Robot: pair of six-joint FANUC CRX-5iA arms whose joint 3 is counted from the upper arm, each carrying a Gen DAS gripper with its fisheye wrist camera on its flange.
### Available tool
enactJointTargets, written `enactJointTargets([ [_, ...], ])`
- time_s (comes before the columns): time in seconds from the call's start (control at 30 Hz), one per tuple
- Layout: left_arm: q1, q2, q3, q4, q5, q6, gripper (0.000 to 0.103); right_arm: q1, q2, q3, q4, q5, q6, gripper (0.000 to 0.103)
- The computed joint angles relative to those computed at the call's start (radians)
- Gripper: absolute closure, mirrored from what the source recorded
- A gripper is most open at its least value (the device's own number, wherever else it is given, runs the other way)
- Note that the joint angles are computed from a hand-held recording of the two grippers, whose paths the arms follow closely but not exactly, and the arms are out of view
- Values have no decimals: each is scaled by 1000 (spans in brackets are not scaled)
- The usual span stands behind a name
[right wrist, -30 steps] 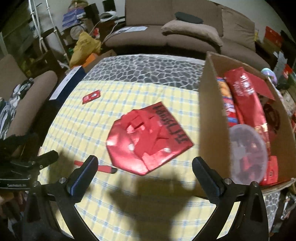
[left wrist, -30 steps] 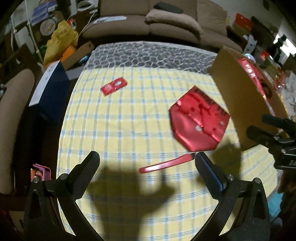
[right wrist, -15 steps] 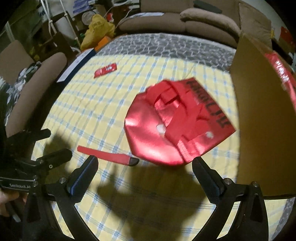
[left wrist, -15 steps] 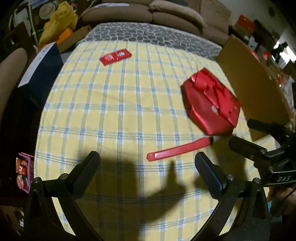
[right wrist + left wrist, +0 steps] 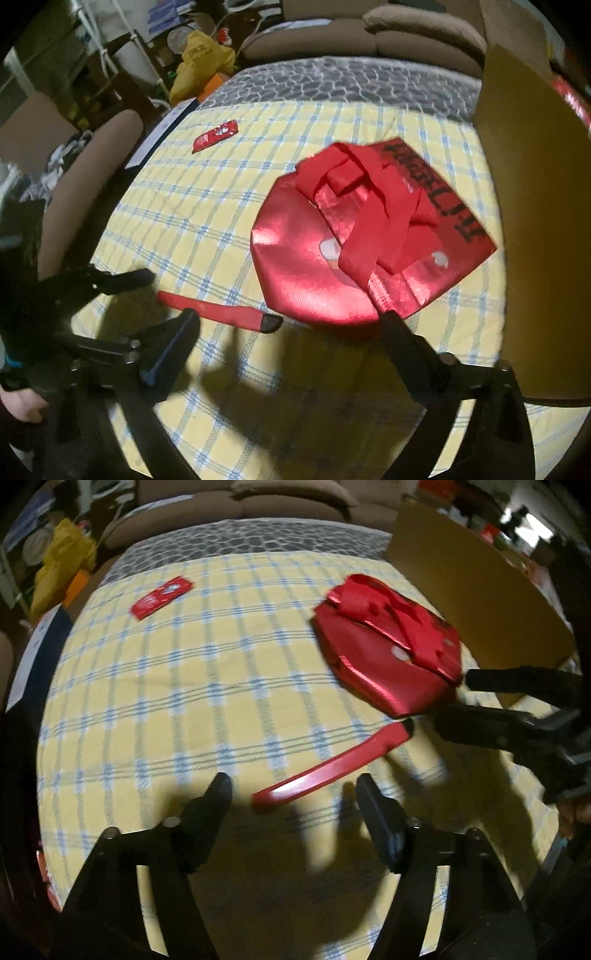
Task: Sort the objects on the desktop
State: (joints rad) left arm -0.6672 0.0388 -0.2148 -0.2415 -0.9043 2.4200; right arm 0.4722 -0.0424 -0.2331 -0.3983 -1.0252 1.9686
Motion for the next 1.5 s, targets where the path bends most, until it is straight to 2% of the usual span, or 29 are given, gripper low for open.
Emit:
enactJointTargets([
  [0.07, -5, 18, 11, 5, 4, -41, 49, -2, 9, 6, -4, -13, 1, 24],
  [0.13, -18, 35, 28, -7, -6, -56, 51, -2, 15, 10, -8, -20, 2, 27],
  [0.17, -26, 45, 39, -18, -13, -60, 52, -5, 17, 12, -13, -24, 3, 28],
  [0.43, -17, 23, 1, 9, 29, -69, 85, -15, 11, 20, -27, -29, 2, 28],
  [0.47, -11, 13, -14, 25, 39, -77, 93, -18, 13, 23, -30, -33, 1, 28],
  [0.53, 7, -12, -56, 80, 79, -110, 97, -25, 17, 29, -39, -44, 4, 28],
  [0.63, 27, -41, -108, 148, 128, -160, 98, -20, 28, 29, -31, -48, -7, 28],
  [0.73, 17, -39, -95, 133, 116, -138, 97, -30, 42, 40, -49, -63, -11, 31],
  [0.87, 9, -28, -78, 112, 123, -113, 83, -28, 44, 41, -56, -59, -9, 32],
  [1.07, 8, 16, -30, 81, 87, -79, 83, -7, 51, 32, -31, -47, -25, 33],
  [1.17, 4, 21, -19, 61, 67, -52, 92, 11, 46, 19, -3, -31, -37, 33],
  [1.33, 27, -4, -58, 111, 103, -55, 92, 8, 43, 20, -16, -34, -31, 33],
  [1.5, 35, -33, -107, 184, 159, -84, 92, -43, 73, 65, -118, -102, 1, 33],
])
